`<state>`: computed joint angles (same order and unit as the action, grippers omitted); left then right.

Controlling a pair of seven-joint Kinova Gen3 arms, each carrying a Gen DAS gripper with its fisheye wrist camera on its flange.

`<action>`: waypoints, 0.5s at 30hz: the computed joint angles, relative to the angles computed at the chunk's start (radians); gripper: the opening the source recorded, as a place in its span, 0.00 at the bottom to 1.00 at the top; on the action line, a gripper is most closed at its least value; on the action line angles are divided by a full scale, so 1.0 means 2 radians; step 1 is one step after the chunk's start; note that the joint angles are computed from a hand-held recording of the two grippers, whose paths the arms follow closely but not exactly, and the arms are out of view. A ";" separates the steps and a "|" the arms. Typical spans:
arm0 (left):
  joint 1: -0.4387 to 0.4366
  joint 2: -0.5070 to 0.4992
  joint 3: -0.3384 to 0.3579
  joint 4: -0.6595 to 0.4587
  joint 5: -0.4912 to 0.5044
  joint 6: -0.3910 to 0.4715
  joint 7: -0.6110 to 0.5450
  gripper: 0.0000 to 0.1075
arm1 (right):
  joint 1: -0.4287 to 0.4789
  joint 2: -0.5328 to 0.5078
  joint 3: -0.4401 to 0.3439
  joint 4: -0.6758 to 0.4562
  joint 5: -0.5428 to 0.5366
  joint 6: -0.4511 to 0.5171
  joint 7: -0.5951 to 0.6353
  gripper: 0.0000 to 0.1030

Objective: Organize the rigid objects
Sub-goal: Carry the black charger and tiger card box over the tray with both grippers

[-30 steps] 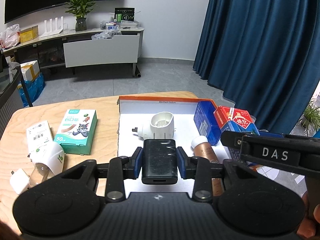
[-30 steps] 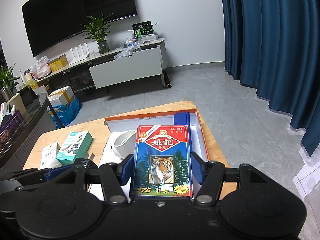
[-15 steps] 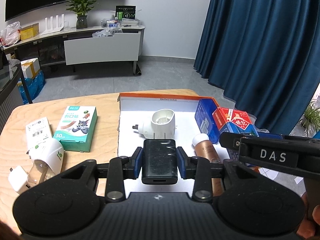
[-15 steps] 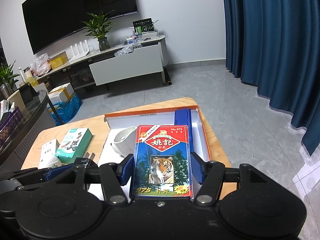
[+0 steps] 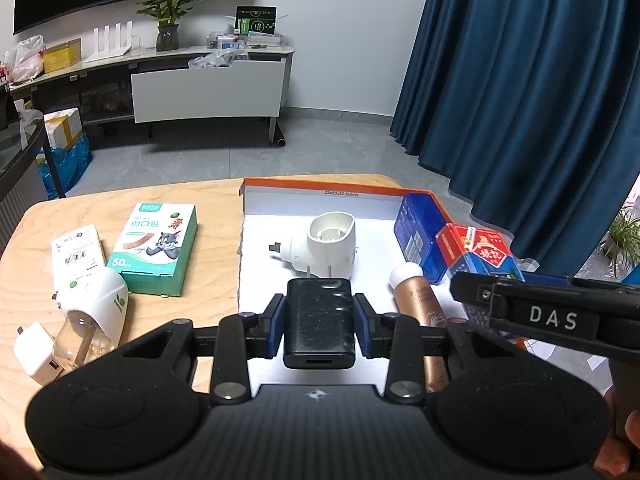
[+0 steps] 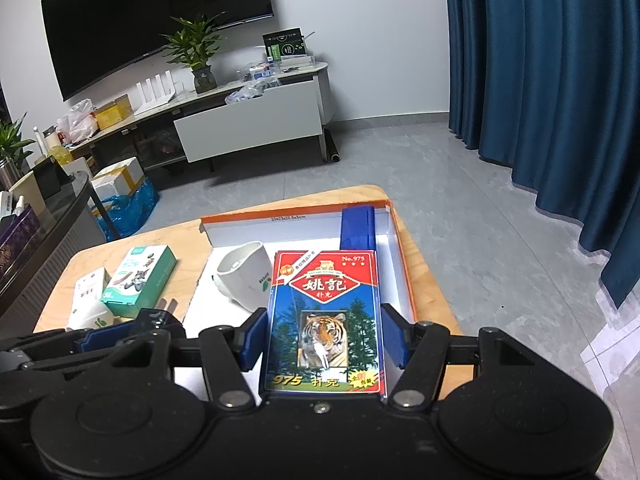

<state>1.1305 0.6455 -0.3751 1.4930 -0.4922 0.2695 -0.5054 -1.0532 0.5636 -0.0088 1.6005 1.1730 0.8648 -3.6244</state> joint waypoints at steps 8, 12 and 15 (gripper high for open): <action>-0.007 0.002 0.009 -0.002 0.004 -0.002 -0.005 0.34 | 0.002 -0.001 0.000 0.006 -0.001 -0.004 -0.009 0.69; -0.007 0.002 0.009 -0.002 0.006 -0.003 -0.010 0.34 | 0.002 -0.001 -0.001 0.005 0.000 -0.004 -0.008 0.69; -0.007 0.002 0.009 -0.001 0.008 -0.005 -0.012 0.34 | 0.003 -0.001 -0.001 0.004 -0.001 -0.005 -0.005 0.69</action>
